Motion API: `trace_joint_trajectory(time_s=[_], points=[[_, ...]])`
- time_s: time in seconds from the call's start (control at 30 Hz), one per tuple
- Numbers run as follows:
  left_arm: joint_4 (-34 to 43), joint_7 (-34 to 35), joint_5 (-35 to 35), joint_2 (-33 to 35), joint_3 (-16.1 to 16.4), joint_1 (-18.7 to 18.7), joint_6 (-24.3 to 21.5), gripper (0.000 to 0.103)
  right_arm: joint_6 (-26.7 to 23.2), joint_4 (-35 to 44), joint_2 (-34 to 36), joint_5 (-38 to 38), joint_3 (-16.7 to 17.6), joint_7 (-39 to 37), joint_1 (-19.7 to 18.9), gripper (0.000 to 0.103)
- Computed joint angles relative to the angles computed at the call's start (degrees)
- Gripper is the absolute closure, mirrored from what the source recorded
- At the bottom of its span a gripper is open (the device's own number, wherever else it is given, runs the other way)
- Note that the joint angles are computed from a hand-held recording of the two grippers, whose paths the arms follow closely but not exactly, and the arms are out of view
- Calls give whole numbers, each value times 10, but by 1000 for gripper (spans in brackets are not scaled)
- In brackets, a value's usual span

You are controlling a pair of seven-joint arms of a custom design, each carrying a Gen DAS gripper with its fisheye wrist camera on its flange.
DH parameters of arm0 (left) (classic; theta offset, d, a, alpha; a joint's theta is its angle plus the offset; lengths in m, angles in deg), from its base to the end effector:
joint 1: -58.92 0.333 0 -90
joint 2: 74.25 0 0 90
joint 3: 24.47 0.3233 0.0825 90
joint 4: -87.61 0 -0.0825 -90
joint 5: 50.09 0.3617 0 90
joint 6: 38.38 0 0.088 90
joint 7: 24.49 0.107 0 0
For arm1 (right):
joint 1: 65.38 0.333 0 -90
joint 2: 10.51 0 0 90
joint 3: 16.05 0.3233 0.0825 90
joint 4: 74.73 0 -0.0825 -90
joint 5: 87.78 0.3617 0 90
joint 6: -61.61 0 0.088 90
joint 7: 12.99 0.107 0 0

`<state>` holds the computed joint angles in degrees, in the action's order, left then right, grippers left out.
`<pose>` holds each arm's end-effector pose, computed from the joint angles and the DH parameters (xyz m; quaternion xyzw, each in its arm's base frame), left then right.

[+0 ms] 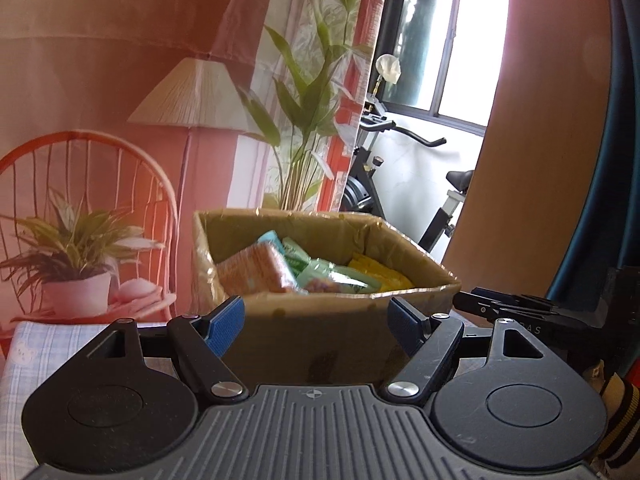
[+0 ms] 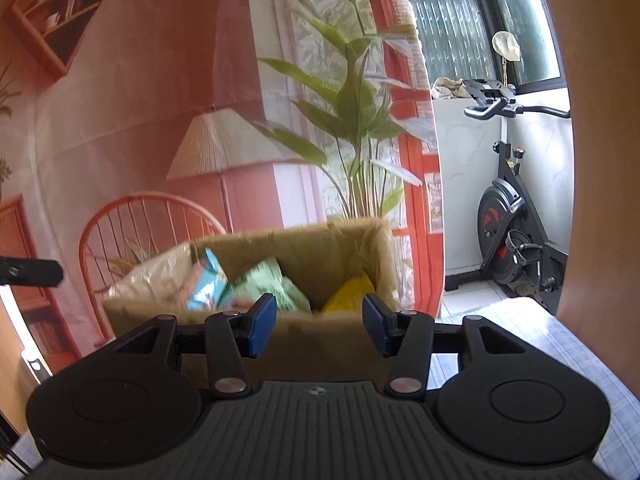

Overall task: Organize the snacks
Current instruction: 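Move both open tools back down to the snacks beside the box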

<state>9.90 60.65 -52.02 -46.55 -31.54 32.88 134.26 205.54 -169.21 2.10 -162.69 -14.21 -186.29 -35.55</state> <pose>0.6231 -0.3726 0.6057 -0.4559 0.6955 -0.5119 0.2154 0.5535 0.3482 0.5646 -0.5069 0.6611 -0.3824 0.3998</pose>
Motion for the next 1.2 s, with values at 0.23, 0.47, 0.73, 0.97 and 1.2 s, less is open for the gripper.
trace_joint_trajectory(time_s=[0.23, 0.47, 0.73, 0.97, 1.2], points=[[-59, -39, 5, -15, 28, -16, 19, 23, -5, -44, -7, -3, 6, 29, 3, 52], [-85, -91, 45, -8, 78, -49, 15, 23, 16, -95, -8, -20, 8, 70, -1, 52], [-90, -156, 105, 10, 122, -77, -9, 24, 44, -133, 9, 28, 11, 76, -15, 52], [-105, -185, 134, 10, 114, -70, -14, 24, 79, -118, 42, 86, 2, -4, -15, 52], [-113, -158, 155, 11, 81, -45, -42, 24, 65, -108, 58, 102, -14, -32, 9, 52]])
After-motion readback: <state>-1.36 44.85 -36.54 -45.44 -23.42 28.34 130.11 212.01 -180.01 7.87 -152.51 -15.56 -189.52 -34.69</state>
